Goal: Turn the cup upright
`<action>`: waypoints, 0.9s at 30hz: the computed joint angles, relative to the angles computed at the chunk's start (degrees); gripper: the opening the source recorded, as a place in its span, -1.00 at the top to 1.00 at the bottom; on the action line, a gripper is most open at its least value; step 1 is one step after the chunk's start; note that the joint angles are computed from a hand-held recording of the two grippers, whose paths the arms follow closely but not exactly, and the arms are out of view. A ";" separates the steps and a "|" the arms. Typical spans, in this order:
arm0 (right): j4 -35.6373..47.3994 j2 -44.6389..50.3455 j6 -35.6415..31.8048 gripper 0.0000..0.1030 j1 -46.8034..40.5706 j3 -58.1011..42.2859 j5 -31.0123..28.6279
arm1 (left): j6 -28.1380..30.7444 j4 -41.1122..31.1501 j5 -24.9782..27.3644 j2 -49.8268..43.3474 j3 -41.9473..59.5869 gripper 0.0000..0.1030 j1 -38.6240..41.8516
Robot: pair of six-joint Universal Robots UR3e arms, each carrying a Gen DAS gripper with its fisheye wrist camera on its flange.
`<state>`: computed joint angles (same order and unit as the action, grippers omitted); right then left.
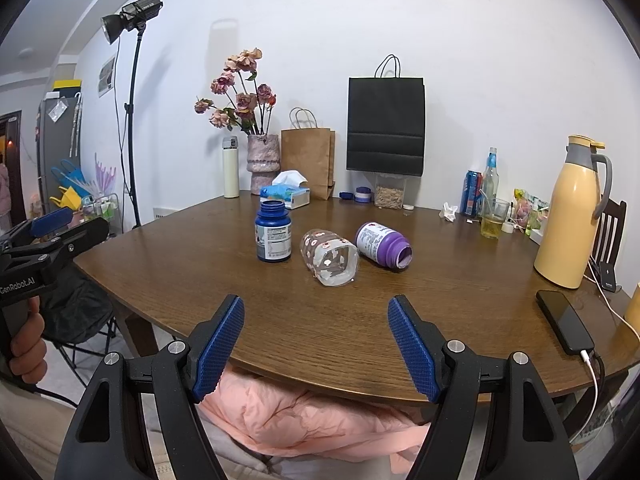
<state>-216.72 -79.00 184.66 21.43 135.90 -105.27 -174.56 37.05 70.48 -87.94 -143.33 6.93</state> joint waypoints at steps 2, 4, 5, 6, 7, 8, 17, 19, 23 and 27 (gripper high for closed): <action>-0.20 0.14 -0.04 -0.53 0.03 -0.02 -0.08 | 0.03 -0.07 -0.02 0.00 0.03 -1.00 -0.01; -0.30 0.16 -0.10 -0.53 -0.07 0.05 0.00 | 0.05 -0.10 -0.08 0.10 -0.05 -1.00 0.03; -0.26 0.06 -0.06 -0.53 -0.06 0.09 -0.02 | 0.07 -0.10 -0.09 0.07 -0.02 -1.00 0.06; -0.16 0.03 -0.04 -0.53 -0.06 0.07 -0.01 | 0.07 -0.10 -0.09 0.07 -0.02 -1.00 0.06; -0.16 0.03 -0.04 -0.53 -0.06 0.07 -0.01 | 0.08 -0.02 -0.15 0.03 -0.01 -1.00 0.09; -0.27 0.11 -0.04 -0.53 -0.01 0.07 -0.09 | 0.07 -0.15 -0.14 0.07 0.01 -1.00 0.09; 0.28 -0.35 0.22 -0.53 -1.31 0.21 1.55 | 0.10 -5.57 -3.10 0.80 2.40 -1.00 1.77; 1.25 -0.08 0.27 -0.53 -2.43 -0.80 2.63 | 0.66 -8.33 -3.74 -1.19 5.65 -1.00 1.33; 7.85 1.70 -1.33 -0.53 -6.35 -6.80 8.17 | 1.40 -13.90 -4.16 -9.15 15.81 -1.00 -1.17; 14.49 8.35 -4.61 -0.53 -9.45 -17.64 11.75 | 0.24 -17.66 -2.58 -18.45 27.17 -1.00 -4.06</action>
